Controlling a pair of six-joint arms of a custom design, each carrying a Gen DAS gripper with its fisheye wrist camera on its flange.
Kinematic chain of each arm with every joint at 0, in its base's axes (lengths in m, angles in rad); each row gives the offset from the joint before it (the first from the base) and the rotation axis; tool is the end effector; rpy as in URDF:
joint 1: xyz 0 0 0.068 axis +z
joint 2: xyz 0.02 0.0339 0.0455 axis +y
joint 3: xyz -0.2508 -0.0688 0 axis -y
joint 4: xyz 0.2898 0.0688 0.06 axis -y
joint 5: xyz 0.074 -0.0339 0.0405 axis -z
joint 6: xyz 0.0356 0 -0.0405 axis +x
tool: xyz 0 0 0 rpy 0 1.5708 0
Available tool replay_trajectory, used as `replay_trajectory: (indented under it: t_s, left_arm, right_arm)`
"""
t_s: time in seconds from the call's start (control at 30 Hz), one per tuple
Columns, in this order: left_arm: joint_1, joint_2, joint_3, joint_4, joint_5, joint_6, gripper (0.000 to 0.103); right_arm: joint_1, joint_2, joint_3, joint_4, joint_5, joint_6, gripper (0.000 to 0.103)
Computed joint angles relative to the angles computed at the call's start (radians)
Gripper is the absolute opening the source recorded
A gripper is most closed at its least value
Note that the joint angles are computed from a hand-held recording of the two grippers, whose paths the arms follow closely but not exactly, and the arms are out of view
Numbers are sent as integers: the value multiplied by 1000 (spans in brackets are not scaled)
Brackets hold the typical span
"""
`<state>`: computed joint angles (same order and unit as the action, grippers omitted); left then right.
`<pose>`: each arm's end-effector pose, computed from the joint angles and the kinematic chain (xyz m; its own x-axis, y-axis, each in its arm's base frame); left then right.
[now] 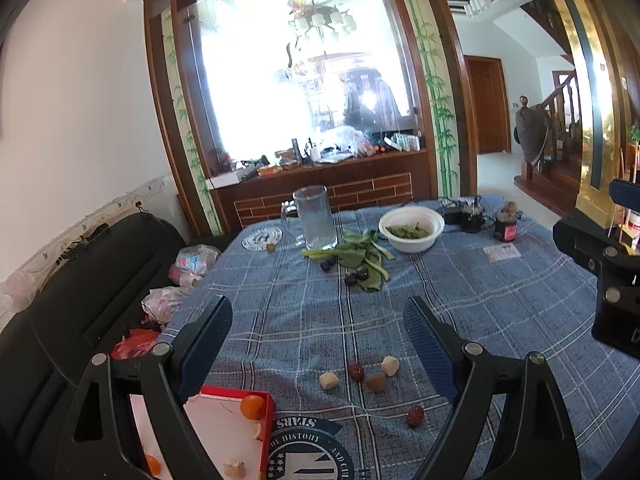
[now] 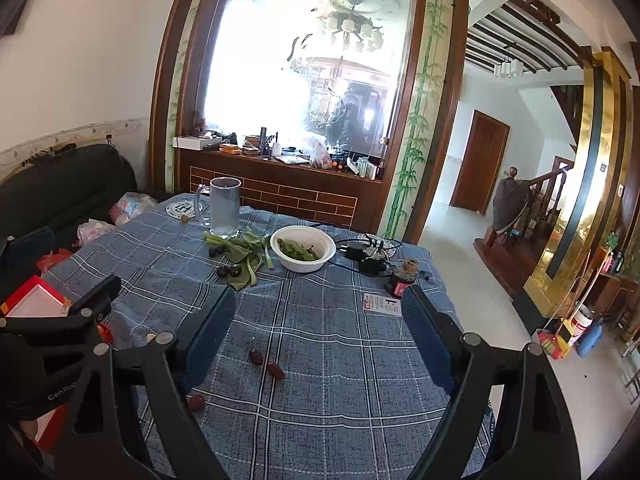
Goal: Organize fruits
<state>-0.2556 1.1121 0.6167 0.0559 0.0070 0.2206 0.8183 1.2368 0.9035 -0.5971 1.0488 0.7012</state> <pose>0.2821 -0.0740 0.2068 -0.3450 0.3163 -0.8837 0.3428 0.9189 0.1951 0.2181 0.1877 0.2388 -0.4252 0.0165 -0.9050 0.3459 0.9269 -0.1456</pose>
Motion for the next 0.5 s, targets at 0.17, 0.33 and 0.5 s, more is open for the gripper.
replay_trajectory:
  t_s: [0.17, 0.33, 0.5]
  left_arm:
    - [26, 151, 48, -41, 21, 57, 87]
    - [29, 321, 103, -86, 6, 95, 87]
    - [13, 403, 140, -168, 62, 119, 87]
  right_arm:
    - [-116, -55, -107, 168, -182, -104, 85]
    - [-403, 21, -224, 396, -645, -206, 85]
    - [-525, 242, -182, 489, -844, -214, 83]
